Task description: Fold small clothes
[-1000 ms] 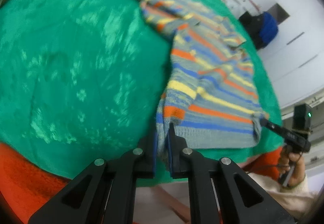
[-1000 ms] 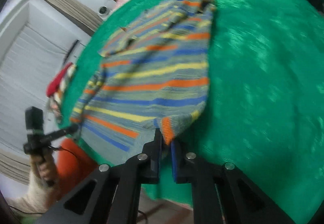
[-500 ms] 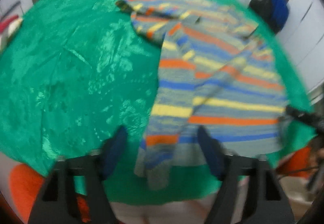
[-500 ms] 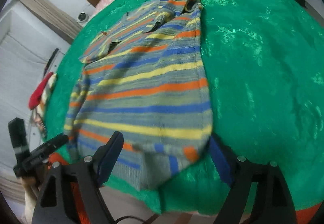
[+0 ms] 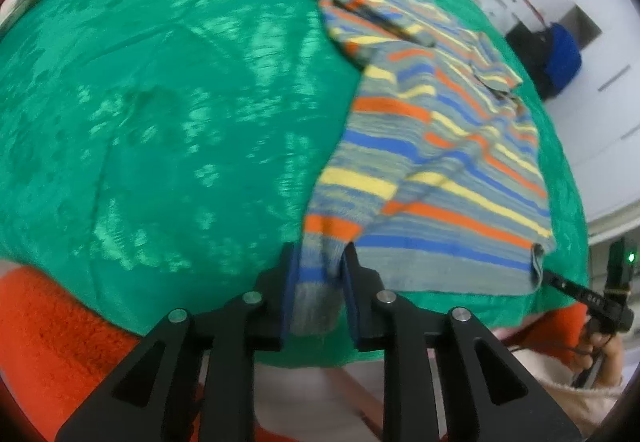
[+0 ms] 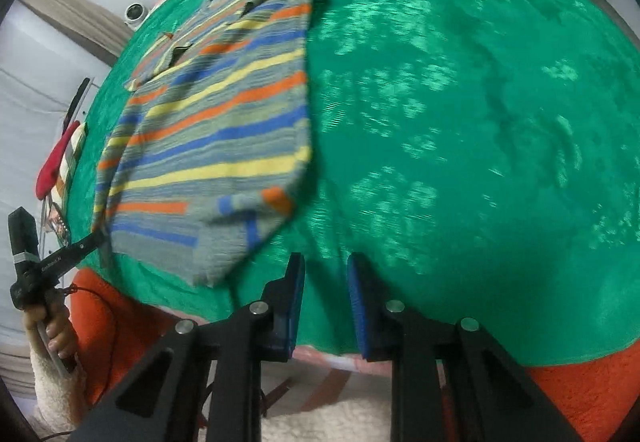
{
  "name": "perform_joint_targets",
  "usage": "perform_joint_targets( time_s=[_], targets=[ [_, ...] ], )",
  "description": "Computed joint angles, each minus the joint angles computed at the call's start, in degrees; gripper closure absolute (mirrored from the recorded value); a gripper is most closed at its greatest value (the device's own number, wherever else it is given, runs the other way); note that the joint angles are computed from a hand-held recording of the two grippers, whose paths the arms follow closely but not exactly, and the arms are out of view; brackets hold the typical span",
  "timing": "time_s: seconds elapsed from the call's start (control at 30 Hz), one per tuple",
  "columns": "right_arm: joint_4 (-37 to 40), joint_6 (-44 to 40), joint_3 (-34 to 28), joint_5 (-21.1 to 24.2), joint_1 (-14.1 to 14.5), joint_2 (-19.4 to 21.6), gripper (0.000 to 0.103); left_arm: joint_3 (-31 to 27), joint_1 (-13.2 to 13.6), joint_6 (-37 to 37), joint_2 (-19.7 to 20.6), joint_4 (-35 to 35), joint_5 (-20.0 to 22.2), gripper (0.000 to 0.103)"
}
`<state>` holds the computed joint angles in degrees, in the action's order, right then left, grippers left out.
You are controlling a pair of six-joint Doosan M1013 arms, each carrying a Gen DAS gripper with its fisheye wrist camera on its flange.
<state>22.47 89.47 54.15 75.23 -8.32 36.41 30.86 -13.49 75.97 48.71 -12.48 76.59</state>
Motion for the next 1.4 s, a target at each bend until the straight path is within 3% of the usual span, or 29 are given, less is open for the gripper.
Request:
perform_joint_targets(
  time_s=[0.1, 0.13, 0.17, 0.23, 0.3, 0.37, 0.43, 0.5, 0.53, 0.57, 0.6, 0.67, 0.7, 0.73, 0.83, 0.9, 0.93, 1.1, 1.27, 1.3, 1.33, 1.4],
  targets=[
    [0.0, 0.2, -0.1, 0.2, -0.3, -0.1, 0.079, 2.3, 0.5, -1.2, -1.4, 0.4, -1.7, 0.072],
    [-0.1, 0.1, -0.1, -0.2, -0.3, -0.3, 0.078, 3.0, 0.6, -1.7, -1.8, 0.9, -2.2, 0.064],
    [0.0, 0.0, 0.2, -0.7, -0.4, -0.6, 0.074, 3.7, 0.7, -2.3, -2.2, 1.3, -2.7, 0.052],
    [1.1, 0.0, 0.8, -2.3, -0.8, -1.4, 0.045, 5.5, 1.0, -3.5, -3.2, 1.4, -4.3, 0.04],
    [4.2, -1.2, 2.2, -5.1, -1.4, -2.5, 0.036, 7.1, 1.4, -3.7, -4.0, -0.7, -6.4, 0.033],
    [6.3, -2.1, 2.3, -5.9, -1.6, -2.6, 0.035, 8.0, 1.7, -3.1, -4.4, -3.8, -8.0, 0.025],
    [9.1, -2.2, 1.7, -5.7, -1.6, -1.9, 0.034, 6.5, 0.9, -1.2, -3.4, -3.3, -7.0, 0.023],
    [11.9, -1.5, 0.1, -5.2, -1.1, -0.5, 0.034, 3.5, -0.5, 1.4, -1.8, 0.5, -4.1, 0.025],
    [11.8, -0.4, -0.6, -5.3, -0.7, 0.0, 0.034, 3.1, -1.0, 2.5, -1.5, 2.1, -3.3, 0.041],
    [10.3, 2.3, -2.5, -4.4, 0.0, 1.2, 0.034, 2.2, -1.5, 3.8, -0.8, 2.9, -1.8, 0.076],
    [8.9, 4.3, -4.1, -2.7, 0.6, 2.3, 0.034, 0.7, -1.8, 5.0, 0.2, 3.1, 0.4, 0.095],
    [8.6, 5.2, -7.2, 2.8, 1.0, 4.9, 0.046, 0.7, -1.9, 5.1, 0.2, 2.6, 1.2, 0.097],
    [8.9, 4.2, -7.2, 3.5, 1.0, 5.0, 0.085, 1.6, -1.6, 5.3, -0.4, 1.0, 0.5, 0.098],
    [8.8, 2.9, -6.9, 3.9, 1.0, 4.8, 0.095, 2.7, -0.8, 5.6, -1.1, -2.4, -0.2, 0.098],
    [10.5, -1.0, -3.8, 2.5, -0.2, 2.1, 0.096, 5.0, 1.4, 6.1, -3.0, -10.4, -1.3, 0.099],
    [9.7, -3.0, -3.1, 3.0, -0.9, 0.6, 0.097, 5.9, 2.0, 6.9, -3.6, -12.5, -1.2, 0.099],
    [9.0, -3.4, -2.7, 3.1, -1.0, 0.1, 0.102, 6.1, 2.1, 6.9, -3.7, -12.4, -1.0, 0.099],
    [5.2, -1.1, -1.0, 3.8, -1.6, 0.3, 0.102, 1.6, 0.1, 4.7, 0.3, -6.1, 4.4, 0.099],
    [3.1, -0.8, 0.5, 0.8, -1.1, -0.4, 0.096, 2.0, -1.8, 5.5, 0.4, -1.8, 3.6, 0.099],
    [3.3, -1.2, 0.4, 0.5, -1.2, -0.6, 0.083, 1.9, -1.7, 5.4, 0.5, -2.0, 3.3, 0.099],
    [3.4, -1.5, 0.5, 0.2, -1.3, -0.9, 0.064, 1.7, -1.6, 5.1, 0.6, -2.5, 3.2, 0.099],
    [4.3, -2.2, 1.1, -1.9, -1.7, -1.7, 0.042, 2.9, -1.4, 4.9, 0.0, -3.2, 2.4, 0.099]
  ],
)
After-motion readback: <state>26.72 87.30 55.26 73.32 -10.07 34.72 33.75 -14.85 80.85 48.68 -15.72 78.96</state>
